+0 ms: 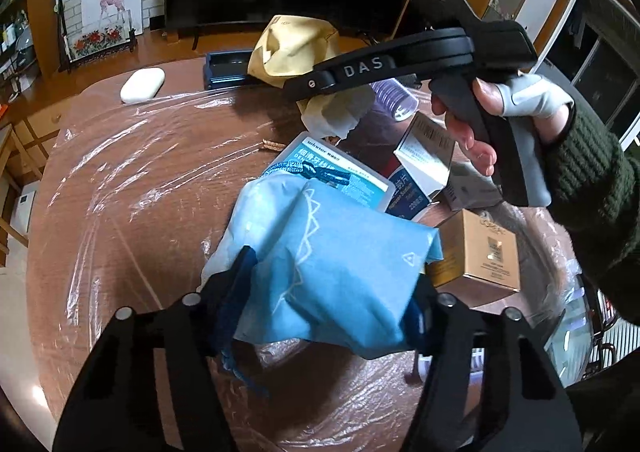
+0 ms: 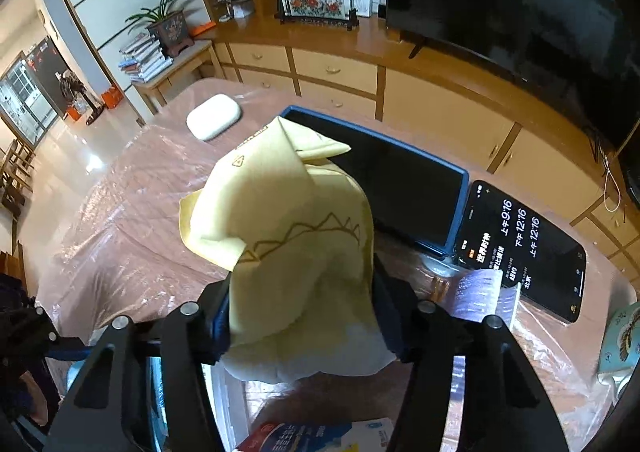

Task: Collect trash
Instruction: 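Carry the blue bag and yellow bag with both tools toward the black bin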

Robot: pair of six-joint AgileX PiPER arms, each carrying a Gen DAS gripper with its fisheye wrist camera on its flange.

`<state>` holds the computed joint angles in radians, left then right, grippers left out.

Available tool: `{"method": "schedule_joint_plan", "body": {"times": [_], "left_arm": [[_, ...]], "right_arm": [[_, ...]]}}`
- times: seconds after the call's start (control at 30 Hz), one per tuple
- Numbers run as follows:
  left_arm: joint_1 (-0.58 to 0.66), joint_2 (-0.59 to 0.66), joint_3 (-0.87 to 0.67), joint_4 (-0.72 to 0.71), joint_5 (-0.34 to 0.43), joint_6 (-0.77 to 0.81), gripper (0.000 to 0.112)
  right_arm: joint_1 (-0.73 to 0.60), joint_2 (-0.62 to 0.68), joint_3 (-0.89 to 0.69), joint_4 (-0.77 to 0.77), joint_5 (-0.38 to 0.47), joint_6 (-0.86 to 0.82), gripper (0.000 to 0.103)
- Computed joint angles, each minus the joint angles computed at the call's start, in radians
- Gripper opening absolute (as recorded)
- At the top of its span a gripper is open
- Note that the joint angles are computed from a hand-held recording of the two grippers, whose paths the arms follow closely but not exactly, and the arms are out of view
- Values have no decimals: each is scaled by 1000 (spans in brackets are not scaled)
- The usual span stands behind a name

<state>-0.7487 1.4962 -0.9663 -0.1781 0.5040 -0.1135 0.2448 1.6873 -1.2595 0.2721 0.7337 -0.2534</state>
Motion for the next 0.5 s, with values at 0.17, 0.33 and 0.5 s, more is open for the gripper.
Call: {"method": "schedule_joint_plan", "body": {"times": [0.17,0.33,0.5], "left_arm": [[13,-40,28,-75,-20,41,57],[16,-72,48,-84,-30,35,55],[32,-135,81,-124,-42,58,55]], "right_arm": [[-17,-68,31,64,-15,-34,57],[-17,-126,59,82,-21,-24,57],[-14,-218,95,94,-18,-5,57]]}}
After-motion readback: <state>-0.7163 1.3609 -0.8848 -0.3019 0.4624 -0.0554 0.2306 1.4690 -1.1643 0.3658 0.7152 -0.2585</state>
